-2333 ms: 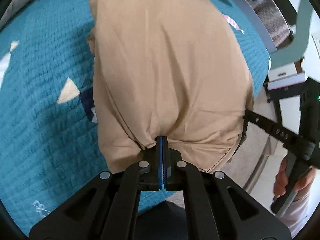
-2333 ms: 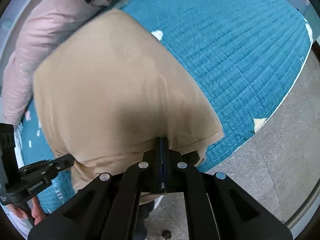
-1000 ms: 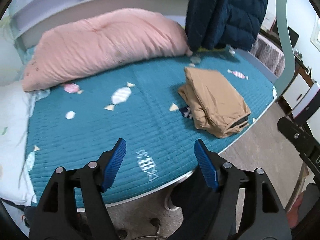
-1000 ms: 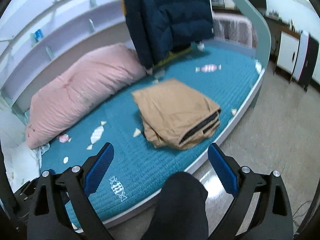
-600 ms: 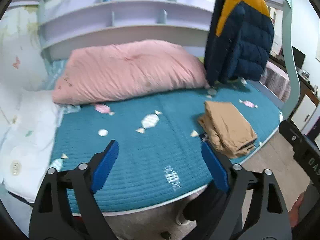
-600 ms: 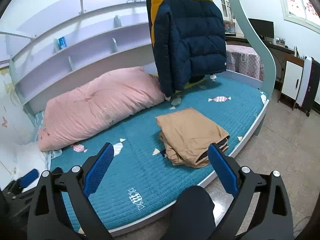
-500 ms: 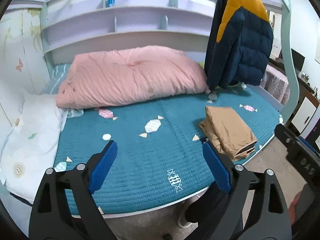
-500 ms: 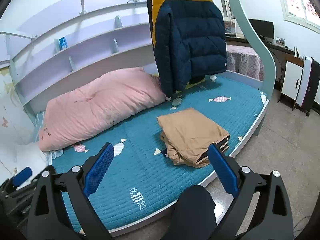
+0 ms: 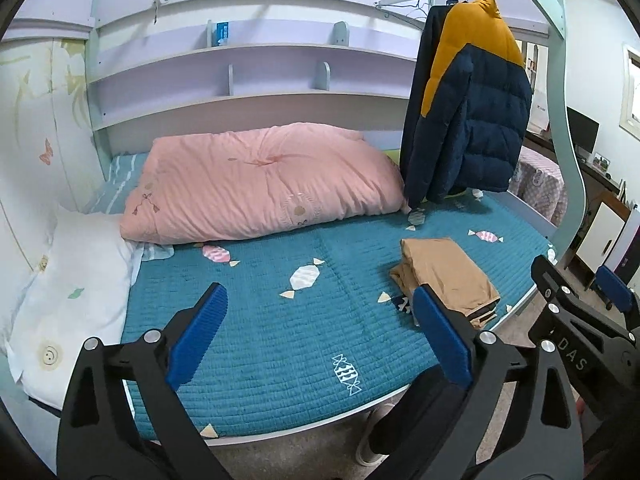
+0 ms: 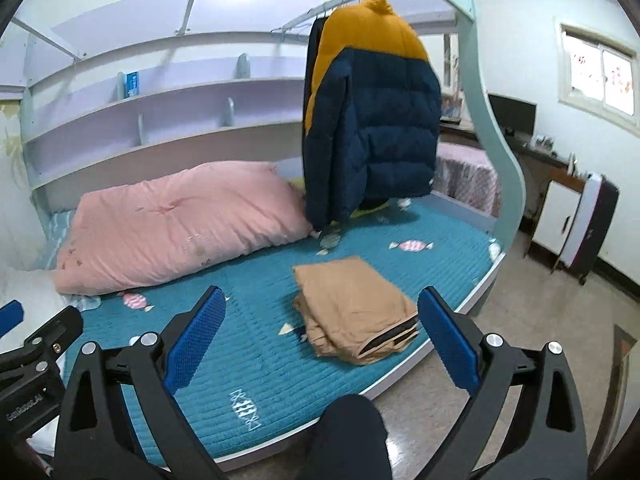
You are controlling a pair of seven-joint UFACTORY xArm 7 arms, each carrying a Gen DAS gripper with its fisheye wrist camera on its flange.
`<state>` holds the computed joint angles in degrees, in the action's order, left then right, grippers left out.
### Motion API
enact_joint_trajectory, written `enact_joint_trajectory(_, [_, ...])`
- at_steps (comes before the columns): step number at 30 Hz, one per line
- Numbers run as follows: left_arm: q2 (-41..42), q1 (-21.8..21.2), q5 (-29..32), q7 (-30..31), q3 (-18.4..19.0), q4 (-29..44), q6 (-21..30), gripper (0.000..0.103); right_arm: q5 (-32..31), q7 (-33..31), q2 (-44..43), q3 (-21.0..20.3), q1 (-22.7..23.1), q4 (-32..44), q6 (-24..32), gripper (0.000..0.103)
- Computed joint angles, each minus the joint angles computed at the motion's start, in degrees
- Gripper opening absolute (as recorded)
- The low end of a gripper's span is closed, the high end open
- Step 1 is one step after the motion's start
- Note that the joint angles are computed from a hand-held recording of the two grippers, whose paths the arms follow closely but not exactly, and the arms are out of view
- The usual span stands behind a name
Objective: Fold large clothes
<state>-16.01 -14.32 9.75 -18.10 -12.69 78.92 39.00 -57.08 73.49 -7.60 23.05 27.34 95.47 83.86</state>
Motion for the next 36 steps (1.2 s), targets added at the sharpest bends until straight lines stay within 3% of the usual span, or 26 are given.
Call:
enact_joint_trajectory(16, [-0.6, -0.4, 1.0, 0.8, -0.7, 1.2, 2.5, 0.095, -1.0, -0.1, 1.8, 0.1, 2.5, 3.4, 5.6, 0.094])
enact_joint_trajectory(36, [-0.9, -0.8, 0.2, 0.7, -0.7, 0.8, 2.3, 0.095, -1.1, 0.9, 1.5, 0.4, 3.1, 3.4, 5.3, 0.094])
